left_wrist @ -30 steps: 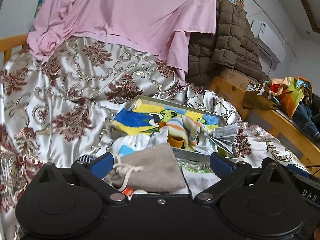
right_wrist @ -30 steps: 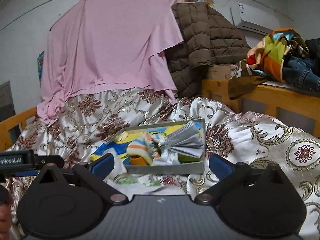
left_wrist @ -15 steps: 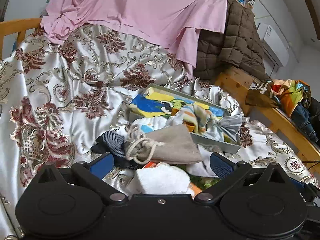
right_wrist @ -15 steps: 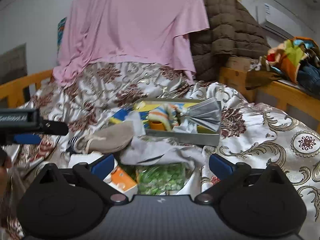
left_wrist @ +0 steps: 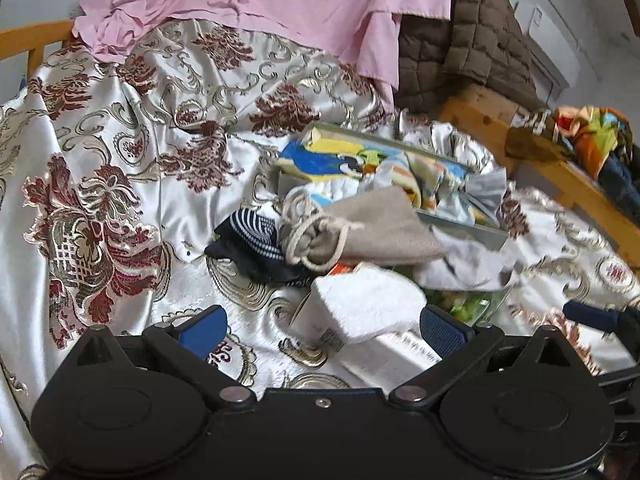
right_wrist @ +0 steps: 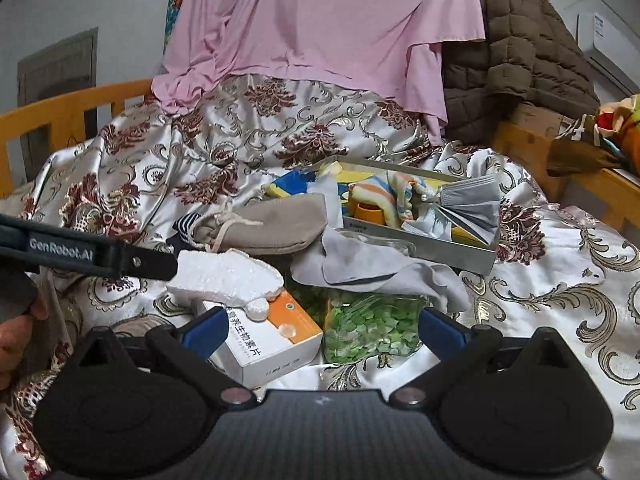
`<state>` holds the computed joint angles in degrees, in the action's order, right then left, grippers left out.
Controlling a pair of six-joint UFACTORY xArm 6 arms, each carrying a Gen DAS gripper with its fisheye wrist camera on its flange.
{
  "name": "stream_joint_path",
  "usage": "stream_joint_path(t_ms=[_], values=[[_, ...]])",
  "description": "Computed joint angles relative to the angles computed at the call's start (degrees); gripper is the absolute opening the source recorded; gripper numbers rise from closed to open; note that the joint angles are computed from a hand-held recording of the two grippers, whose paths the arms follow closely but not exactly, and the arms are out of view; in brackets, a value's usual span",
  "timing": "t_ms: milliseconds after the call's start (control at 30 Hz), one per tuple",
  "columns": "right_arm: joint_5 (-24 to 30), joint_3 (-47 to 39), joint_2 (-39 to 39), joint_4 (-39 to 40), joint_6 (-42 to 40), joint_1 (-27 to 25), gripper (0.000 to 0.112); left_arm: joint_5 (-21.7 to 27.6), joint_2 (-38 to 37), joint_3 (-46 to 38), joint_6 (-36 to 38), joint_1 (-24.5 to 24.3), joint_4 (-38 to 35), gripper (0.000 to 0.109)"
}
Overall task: Organize soft objects
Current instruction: 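Move the left tool to the white foam block while the right tool reaches the grey cloth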
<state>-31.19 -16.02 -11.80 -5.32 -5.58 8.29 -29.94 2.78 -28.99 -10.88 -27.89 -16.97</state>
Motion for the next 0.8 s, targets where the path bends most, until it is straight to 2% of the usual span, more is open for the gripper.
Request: stream_joint_path(t_ms=[100,167,233,267,400,500,567,667,800], values=[[0.8,-0.9,0.8,7.3,-5.1,2.7,0.103,1.4,1.0,-0.7,-2.5,1.8,4.3,0.102],[0.8,-1.3,1.4,13.0,-9.2,4.6,0.103,2.9,1.4,-1.2,-9.1,4.7,13.0,0.102],[0.2,-1.5,1.9,15.4,-11.2,5.4,0.103,3.6,2.1,-2.1,-16.3,7.6,21.8,0.102],[-0.4,-1.6,2.3,16.5,-12.2,5.8,0.103,3.4,2.5,-2.4,-18.3,8.3,24.0,0.102],[-4.8,-2.7,5.4,20.8,-17.0,7.7,0.103,1.9,4.6,-4.0,-26.1,11.0,32.9,0.102],[-9.7,-4.6,9.0,26.1,-21.6,9.7,0.103,0.2,6.5,-5.8,-34.6,13.6,41.3,0.102],[-12.1,-6.0,11.5,26.1,-21.4,9.5,0.103,-1.2,7.7,-7.1,-40.2,15.1,46.1,0.102],[-14.9,-8.9,15.6,24.5,-20.0,8.5,0.103,-2.6,9.1,-8.4,-45.3,16.2,49.7,0.102],[-17.6,-13.5,21.5,24.1,-20.1,7.6,0.103,-4.0,10.8,-10.1,-51.7,17.7,54.9,0.097]])
